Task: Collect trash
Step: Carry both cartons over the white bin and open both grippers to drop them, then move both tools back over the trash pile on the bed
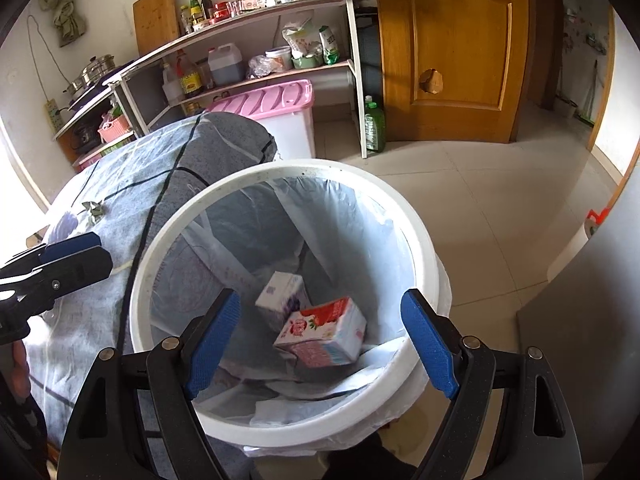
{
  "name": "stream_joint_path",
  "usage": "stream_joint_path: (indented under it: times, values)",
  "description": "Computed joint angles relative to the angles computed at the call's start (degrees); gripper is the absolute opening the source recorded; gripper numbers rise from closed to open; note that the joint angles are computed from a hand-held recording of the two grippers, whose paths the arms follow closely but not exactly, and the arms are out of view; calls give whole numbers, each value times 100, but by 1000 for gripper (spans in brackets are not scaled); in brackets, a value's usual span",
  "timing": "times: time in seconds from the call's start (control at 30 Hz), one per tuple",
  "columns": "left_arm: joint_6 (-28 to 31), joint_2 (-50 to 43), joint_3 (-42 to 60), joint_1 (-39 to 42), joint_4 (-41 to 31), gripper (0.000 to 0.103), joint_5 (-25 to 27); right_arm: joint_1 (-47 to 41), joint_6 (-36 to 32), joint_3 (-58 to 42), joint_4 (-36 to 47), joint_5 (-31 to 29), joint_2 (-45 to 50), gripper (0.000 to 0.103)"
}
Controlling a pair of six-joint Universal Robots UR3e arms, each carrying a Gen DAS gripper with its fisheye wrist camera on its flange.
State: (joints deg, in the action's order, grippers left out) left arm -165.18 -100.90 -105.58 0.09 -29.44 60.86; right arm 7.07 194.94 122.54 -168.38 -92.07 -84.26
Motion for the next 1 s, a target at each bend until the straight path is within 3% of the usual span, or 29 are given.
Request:
stream_joint_path:
  times: [0.27,0.5,0.73,1.0]
  values:
    - [272,1080,-925,720,44,65,-87,471,306,-81,-218,-168,-103,83]
    - [814,2269,-1832,1845,-153,65,-371,1171,609,-657,-317,-386,255,83]
    - [1492,3377,-2493,3219,-767,65,-744,1745,719,-1354,-311,-420,827,83]
    - [2670,4547,-2897,5095,-2477,65,-1363,2283,574,-2293,-341,-203,1725,83]
